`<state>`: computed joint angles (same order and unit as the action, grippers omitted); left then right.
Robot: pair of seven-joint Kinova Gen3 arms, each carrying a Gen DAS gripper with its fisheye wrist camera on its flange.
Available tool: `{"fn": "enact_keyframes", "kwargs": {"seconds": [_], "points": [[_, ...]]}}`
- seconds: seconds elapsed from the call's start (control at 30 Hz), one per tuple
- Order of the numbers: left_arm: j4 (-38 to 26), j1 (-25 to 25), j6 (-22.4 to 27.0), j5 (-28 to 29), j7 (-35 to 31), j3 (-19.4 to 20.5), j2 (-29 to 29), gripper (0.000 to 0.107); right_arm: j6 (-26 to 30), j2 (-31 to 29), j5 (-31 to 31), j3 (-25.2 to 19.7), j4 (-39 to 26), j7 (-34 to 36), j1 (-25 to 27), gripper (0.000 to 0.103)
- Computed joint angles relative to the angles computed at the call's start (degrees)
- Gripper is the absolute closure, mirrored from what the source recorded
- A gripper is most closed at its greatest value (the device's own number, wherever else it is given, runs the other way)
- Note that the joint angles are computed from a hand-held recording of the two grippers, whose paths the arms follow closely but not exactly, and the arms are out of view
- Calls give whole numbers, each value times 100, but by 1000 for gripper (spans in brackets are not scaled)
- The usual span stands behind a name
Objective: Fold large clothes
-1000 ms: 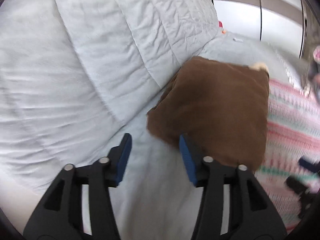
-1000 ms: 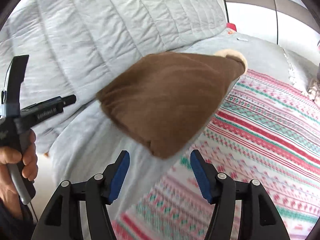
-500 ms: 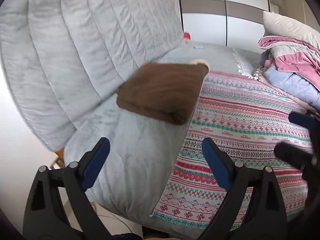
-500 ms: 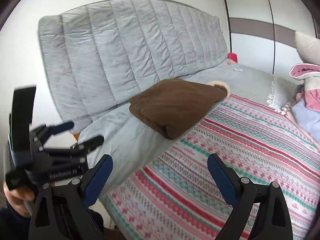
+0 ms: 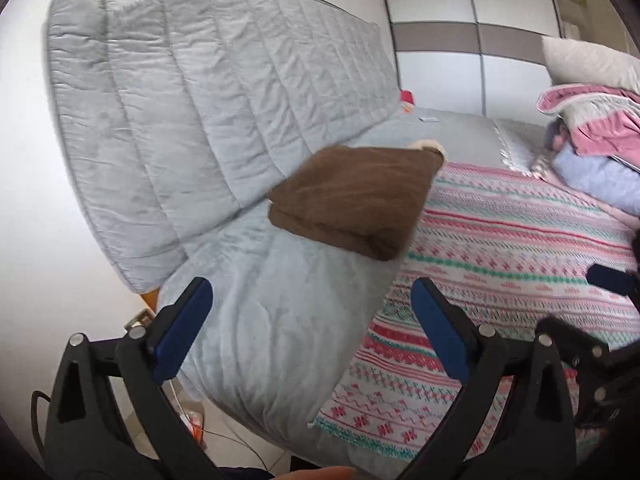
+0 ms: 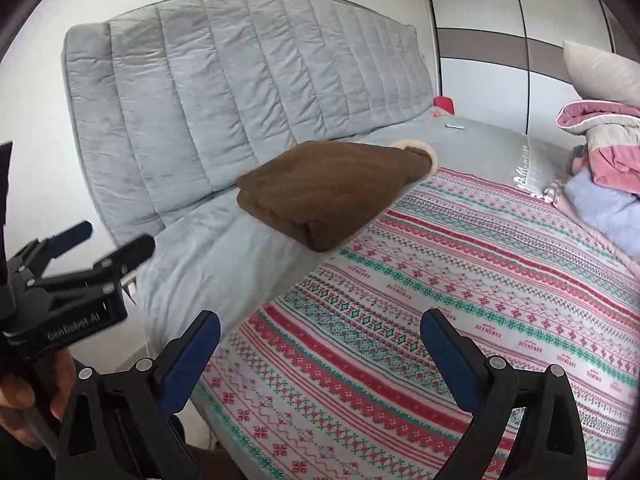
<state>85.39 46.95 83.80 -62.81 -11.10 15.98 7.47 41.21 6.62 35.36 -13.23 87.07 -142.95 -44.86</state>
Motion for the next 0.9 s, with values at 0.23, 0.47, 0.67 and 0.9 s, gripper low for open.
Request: {"fn": "enact_keyframes", "kwargs": {"seconds": [0.23, 0.47, 0.67, 0.9], "points": [[47, -29, 70, -8, 103, -5, 3, 8, -15, 48, 427, 7, 74, -406, -166, 2], [110, -99, -40, 66, -39, 5, -46, 8, 66, 56, 764, 9, 101, -715, -289, 2], [67, -142, -28, 134, -37, -9, -43, 8, 255, 69, 1130, -15, 108, -944, -420, 2], [-11, -95, 66, 138, 45, -33, 15, 7, 510, 94, 1553, -52, 103, -1206, -560, 0]]}}
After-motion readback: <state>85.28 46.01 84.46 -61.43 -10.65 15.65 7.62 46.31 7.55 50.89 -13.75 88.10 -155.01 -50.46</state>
